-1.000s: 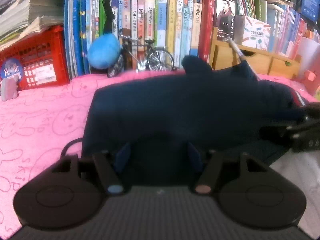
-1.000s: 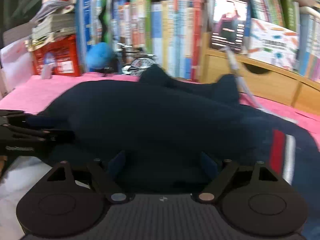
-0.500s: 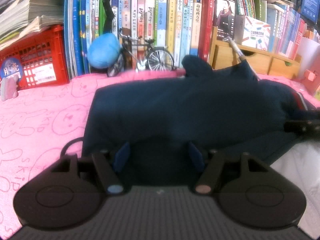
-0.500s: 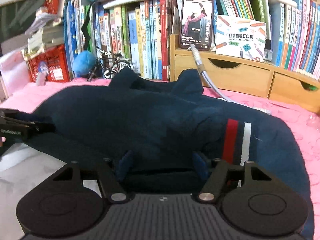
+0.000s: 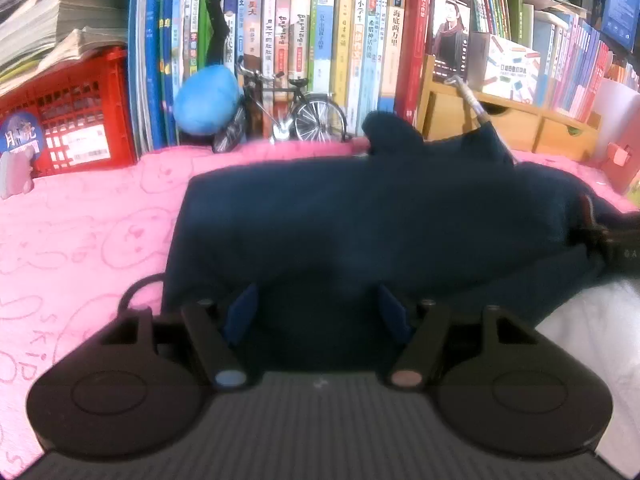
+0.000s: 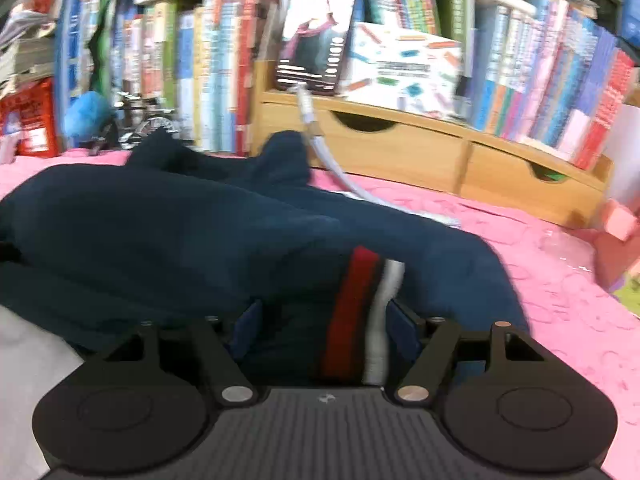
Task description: Fold clothes
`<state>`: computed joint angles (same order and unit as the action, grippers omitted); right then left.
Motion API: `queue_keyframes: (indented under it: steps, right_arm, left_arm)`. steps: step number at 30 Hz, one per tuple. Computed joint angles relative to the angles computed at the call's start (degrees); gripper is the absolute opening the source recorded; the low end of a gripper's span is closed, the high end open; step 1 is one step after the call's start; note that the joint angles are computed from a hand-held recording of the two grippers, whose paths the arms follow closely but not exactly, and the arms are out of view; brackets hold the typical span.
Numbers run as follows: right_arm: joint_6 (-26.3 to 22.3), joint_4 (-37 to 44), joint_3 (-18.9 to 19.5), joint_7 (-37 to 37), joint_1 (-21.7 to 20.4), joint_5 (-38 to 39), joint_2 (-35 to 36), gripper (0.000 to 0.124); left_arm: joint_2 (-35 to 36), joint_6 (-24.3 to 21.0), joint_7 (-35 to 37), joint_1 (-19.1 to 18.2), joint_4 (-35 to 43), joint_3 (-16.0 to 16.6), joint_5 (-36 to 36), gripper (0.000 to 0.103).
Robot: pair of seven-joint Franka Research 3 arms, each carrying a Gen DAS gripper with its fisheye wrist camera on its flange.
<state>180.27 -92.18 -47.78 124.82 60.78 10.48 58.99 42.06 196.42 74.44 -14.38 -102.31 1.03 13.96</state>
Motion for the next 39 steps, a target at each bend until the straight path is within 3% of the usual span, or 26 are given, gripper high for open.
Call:
queue_keyframes:
  steps: [4, 11, 16, 17, 19, 23, 27, 30, 34, 35, 37, 39]
  right_arm:
    - [1.88, -0.77, 6.75, -1.29, -5.69, 1.47, -3.64, 0.085]
    - [2.16, -1.14, 7.08, -3.06, -5.59, 3.01, -3.74, 0.087]
    - [1.74, -0.73, 7.08, -3.35, -5.63, 3.59, -3.57, 0.089]
    - [1.68, -0.69, 7.08, -3.34, -5.62, 3.63, -3.54, 0.089]
    - [1.67, -0.66, 7.12, -3.28, -5.65, 3.68, -3.50, 0.089]
    - [1.59, -0.68, 6.96, -3.17, -5.47, 3.70, -3.40, 0.090]
    - [1.33, -0.62, 6.90, -2.99, -5.46, 3.59, -3.41, 0.091]
    - [1.17, -0.55, 7.01, -2.77, -5.60, 3.34, -3.49, 0.092]
    - [1.11, -0.58, 7.05, -2.44, -5.67, 3.03, -3.58, 0.093]
    - [1.09, -0.57, 7.11, -2.37, -5.72, 2.98, -3.61, 0.093]
    - [1.07, -0.55, 7.17, -2.26, -5.79, 2.86, -3.64, 0.093]
    - [1.11, -0.52, 7.44, -2.26, -6.01, 2.70, -3.75, 0.094]
  left_arm:
    - [0.00, -0.05, 0.06, -0.04, 0.01, 0.03, -0.07, 0.067]
    - [-0.04, -0.01, 0.19, -1.11, -0.09, 1.15, -1.01, 0.067]
    - [-0.85, 3.86, -3.04, 5.47, -2.67, -3.76, 2.59, 0.063]
    - [-1.50, 4.37, -1.88, 4.63, -3.78, -2.77, 0.26, 0.063]
    - [-2.84, 3.68, -0.92, -0.70, -5.46, 3.19, -4.73, 0.063]
    - [-4.40, 4.81, 1.48, -5.55, -7.20, 8.66, -10.92, 0.063]
    - [-3.67, 6.35, 3.84, -4.78, -3.10, 6.54, -11.41, 0.063]
    - [-0.50, 2.95, 4.27, -3.25, 4.17, 3.10, -9.43, 0.063]
    - [5.88, -6.00, 4.45, -1.31, 15.60, -0.79, -7.07, 0.063]
    - [7.66, -8.39, 1.63, -0.91, 18.83, -1.19, -3.64, 0.063]
    - [9.81, -11.37, 0.70, -3.24, 21.94, 2.26, -3.81, 0.063]
    - [10.31, -11.55, -1.59, -3.94, 21.59, 4.65, -3.11, 0.064]
